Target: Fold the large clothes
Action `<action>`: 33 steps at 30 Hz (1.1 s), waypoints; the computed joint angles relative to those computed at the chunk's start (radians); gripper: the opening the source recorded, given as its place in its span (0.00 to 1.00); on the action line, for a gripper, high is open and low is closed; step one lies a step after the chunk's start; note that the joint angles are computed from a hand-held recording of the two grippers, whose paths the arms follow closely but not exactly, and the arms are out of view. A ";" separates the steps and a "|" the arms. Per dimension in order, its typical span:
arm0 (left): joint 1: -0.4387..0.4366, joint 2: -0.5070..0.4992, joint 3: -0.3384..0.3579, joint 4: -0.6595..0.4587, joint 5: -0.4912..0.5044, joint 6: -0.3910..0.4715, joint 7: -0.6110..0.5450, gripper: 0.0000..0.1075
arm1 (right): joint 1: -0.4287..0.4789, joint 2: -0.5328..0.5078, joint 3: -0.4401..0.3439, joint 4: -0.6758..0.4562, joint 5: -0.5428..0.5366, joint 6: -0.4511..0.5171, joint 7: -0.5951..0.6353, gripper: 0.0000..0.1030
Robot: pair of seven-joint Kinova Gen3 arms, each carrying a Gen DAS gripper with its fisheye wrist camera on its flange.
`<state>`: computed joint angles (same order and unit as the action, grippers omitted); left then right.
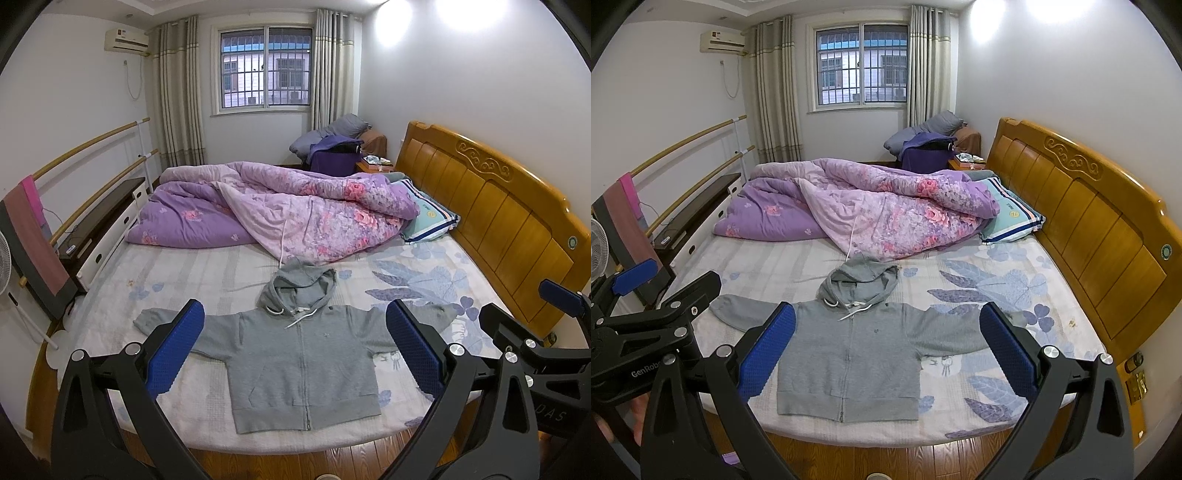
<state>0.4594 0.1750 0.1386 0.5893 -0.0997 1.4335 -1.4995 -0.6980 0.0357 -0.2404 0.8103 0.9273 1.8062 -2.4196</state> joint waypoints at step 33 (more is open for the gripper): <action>0.154 0.173 -0.073 -0.272 -0.107 0.160 0.044 0.91 | 0.206 -0.053 0.029 0.076 -0.209 -0.150 0.102 0.93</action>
<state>0.6139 0.3479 0.0652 0.3174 -0.2063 1.5933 -1.4559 -0.4920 -0.0172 -0.2118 0.8860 0.7184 1.6560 -2.3175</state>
